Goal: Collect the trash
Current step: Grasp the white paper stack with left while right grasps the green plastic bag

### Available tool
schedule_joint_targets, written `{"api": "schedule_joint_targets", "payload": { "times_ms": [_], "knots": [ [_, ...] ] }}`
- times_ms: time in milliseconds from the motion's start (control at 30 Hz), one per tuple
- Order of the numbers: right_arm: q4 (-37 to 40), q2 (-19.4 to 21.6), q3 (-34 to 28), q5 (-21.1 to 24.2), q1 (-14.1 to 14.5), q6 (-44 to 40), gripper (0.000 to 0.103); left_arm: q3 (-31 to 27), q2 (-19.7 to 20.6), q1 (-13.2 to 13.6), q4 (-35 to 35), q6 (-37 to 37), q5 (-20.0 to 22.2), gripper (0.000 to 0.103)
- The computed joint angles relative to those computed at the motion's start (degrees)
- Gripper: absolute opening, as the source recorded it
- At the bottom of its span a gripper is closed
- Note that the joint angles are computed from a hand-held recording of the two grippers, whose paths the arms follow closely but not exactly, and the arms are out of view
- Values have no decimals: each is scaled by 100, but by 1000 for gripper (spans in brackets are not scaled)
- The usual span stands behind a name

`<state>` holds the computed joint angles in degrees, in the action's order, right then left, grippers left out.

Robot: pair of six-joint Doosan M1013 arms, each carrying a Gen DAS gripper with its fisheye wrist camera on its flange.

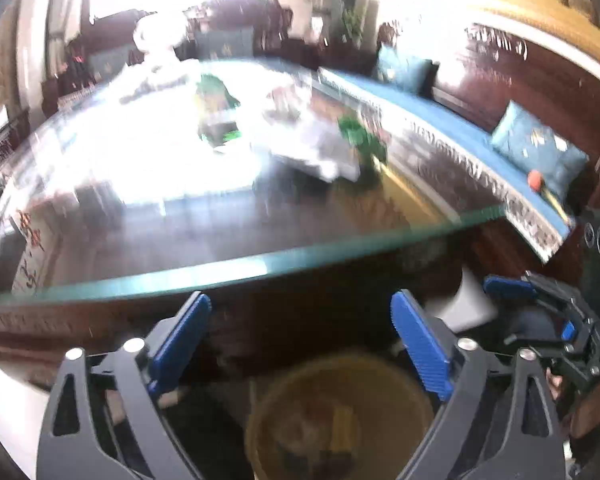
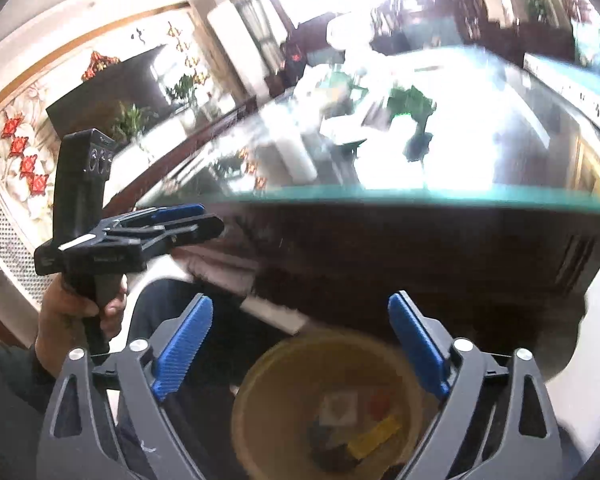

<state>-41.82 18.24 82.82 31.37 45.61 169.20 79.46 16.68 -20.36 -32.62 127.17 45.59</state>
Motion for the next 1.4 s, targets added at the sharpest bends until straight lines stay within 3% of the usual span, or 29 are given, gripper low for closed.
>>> {"api": "schedule_joint_targets", "payload": {
  "times_ms": [133,233,300,400,533,967,1233,1400],
  "knots": [
    [-523,-48,-5,-115,-134,447,94,-414,212,-17,-348,-28,-22,99],
    [-612,-27,-63,-152,-238,453,94,-916,520,-105,-149,-311,121,99],
    [-761,-9,-85,-261,-308,606,94,-1213,714,-128,-27,-513,358,99],
    [-786,10,-114,-480,-415,679,94,-1842,1138,-133,-40,-1085,1077,99],
    [-768,38,-185,-509,-505,567,94,-2303,1469,-151,-130,-1438,1540,99],
    [524,266,-603,-551,-1067,-920,94,-3308,2126,-237,-60,-2066,2576,99],
    [1656,630,-1187,55,-1357,-2225,94,-3703,2360,-258,-22,-2262,2883,98],
    [2642,799,-1398,241,-1546,-2843,82,-3912,2476,-285,-9,-2298,3019,98]
  ]
}}
